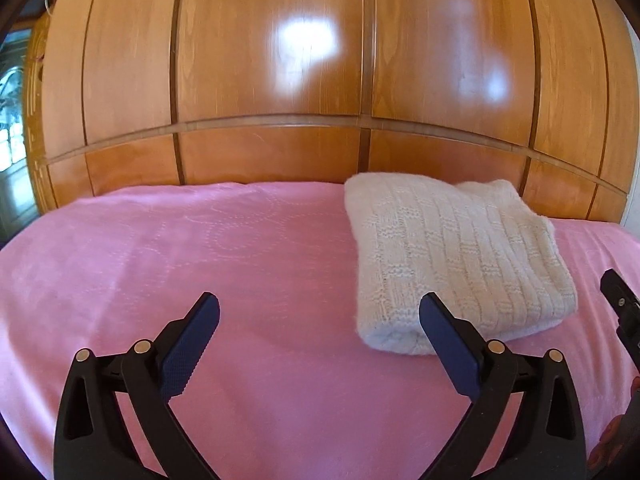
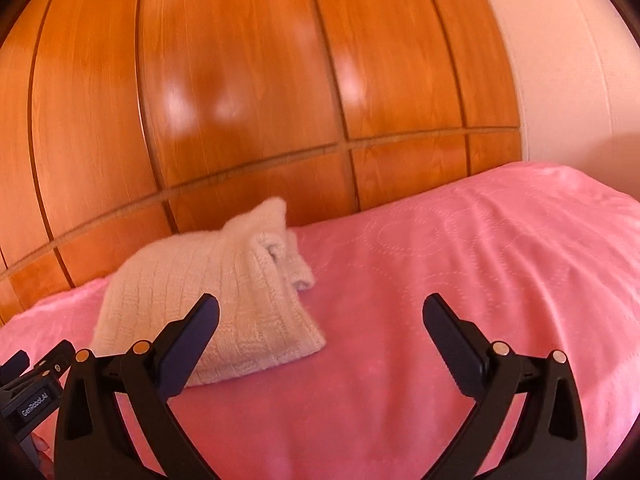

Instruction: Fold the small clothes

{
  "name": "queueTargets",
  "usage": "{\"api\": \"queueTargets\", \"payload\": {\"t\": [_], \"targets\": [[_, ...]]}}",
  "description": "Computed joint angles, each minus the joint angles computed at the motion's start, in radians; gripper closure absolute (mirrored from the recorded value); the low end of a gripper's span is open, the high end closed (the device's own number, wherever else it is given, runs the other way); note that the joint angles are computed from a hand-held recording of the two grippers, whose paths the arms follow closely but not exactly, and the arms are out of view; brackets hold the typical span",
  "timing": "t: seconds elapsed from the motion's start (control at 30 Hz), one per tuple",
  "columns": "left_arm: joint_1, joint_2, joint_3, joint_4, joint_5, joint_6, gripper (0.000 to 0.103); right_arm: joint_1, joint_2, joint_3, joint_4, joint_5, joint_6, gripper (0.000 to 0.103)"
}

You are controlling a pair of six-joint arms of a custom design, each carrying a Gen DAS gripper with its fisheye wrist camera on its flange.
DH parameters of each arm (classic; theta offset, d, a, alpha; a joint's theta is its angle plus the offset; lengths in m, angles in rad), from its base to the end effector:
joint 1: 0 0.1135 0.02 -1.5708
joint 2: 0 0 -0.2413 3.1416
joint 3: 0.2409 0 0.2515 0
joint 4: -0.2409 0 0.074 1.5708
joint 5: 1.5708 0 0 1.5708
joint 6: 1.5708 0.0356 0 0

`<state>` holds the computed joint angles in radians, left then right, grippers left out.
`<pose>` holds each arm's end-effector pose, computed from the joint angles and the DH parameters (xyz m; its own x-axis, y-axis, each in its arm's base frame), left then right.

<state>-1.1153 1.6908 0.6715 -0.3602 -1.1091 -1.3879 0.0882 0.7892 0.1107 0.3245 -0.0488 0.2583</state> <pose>0.1364 -0.2060 0.0883 -0.3983 -0.1827 -0.8989 -0.3655 0.9304 -0.0271 0.1797 0.0176 0.1402 -0.3680 0.2236 -0.9026 -0.0409 0.9658 0.2560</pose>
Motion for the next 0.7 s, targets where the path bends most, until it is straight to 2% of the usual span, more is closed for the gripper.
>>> {"api": "queueTargets", "payload": {"t": [0.07, 0.17, 0.27, 0.43, 0.53, 0.7], "targets": [[-0.026, -0.005, 0.001, -0.033, -0.015, -0.033, 0.004, 0.001, -0.063, -0.02, -0.034, -0.009, -0.001, 0.002], [-0.069, 0.05, 0.073, -0.229, -0.037, -0.205, 0.004, 0.013, -0.193, -0.049, -0.125, -0.008, -0.02, 0.002], [-0.109, 0.068, 0.112, -0.344, -0.032, -0.28, 0.004, 0.031, -0.366, -0.063, -0.286, -0.03, -0.066, 0.002], [-0.201, 0.089, 0.175, -0.53, -0.044, -0.403, 0.004, 0.077, -0.567, -0.035, -0.553, -0.023, -0.164, 0.002], [-0.235, 0.057, 0.176, -0.576, -0.023, -0.44, 0.004, 0.055, -0.633, 0.007, -0.676, -0.049, -0.179, 0.002], [-0.28, 0.03, 0.201, -0.684, 0.003, -0.522, 0.004, -0.051, -0.599, 0.096, -0.775, -0.175, -0.202, 0.002]]}}
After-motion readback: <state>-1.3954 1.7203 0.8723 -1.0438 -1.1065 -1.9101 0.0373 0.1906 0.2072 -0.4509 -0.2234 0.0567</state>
